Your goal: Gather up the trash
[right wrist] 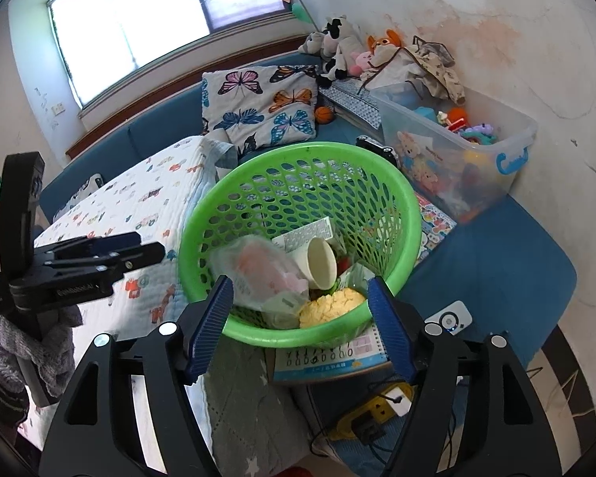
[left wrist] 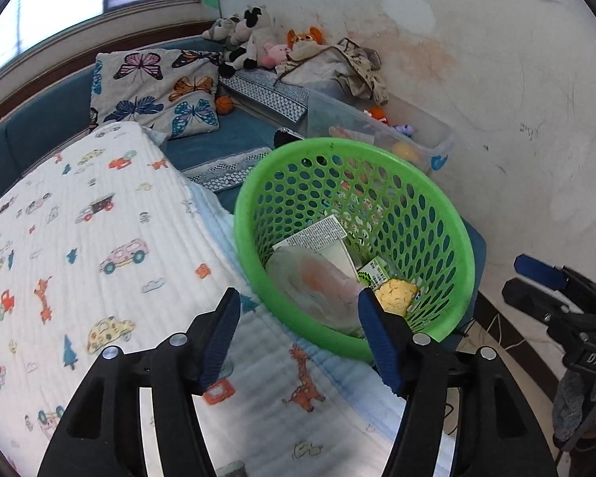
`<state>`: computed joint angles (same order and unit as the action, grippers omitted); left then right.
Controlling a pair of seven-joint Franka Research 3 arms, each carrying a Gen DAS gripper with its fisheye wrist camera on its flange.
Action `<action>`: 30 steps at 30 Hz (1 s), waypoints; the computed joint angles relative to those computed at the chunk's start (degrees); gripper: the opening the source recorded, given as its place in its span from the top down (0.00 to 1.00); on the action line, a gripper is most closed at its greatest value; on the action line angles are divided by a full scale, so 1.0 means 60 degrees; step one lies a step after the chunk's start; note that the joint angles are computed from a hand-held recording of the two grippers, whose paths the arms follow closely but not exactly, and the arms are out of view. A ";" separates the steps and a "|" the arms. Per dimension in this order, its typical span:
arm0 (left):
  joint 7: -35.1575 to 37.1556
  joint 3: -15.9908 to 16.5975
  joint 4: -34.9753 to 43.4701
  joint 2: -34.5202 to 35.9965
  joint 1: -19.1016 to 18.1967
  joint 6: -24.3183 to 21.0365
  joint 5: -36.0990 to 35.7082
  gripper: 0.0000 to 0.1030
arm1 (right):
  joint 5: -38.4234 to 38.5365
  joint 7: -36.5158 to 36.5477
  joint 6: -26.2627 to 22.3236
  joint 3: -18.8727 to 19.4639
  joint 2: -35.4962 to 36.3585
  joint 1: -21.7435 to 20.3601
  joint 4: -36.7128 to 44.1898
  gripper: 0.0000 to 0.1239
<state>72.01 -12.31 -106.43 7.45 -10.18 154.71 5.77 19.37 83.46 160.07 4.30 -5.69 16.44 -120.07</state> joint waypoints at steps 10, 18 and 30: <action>-0.1447 0.0272 -0.1543 -0.1594 0.0101 0.0603 0.1175 0.27 | -0.0226 0.0320 0.0256 0.0238 -0.0535 0.0192 -0.0539 0.35; -0.2901 0.0202 -0.2603 -0.2806 0.0503 0.0597 0.2666 0.17 | -0.0747 0.0838 0.0167 0.0446 -0.0725 0.0402 -0.0617 0.33; -0.4290 0.0136 -0.4311 -0.4750 0.0964 0.0295 0.3341 0.09 | -0.1662 0.1498 0.0265 0.0918 -0.1015 0.0634 -0.0738 0.29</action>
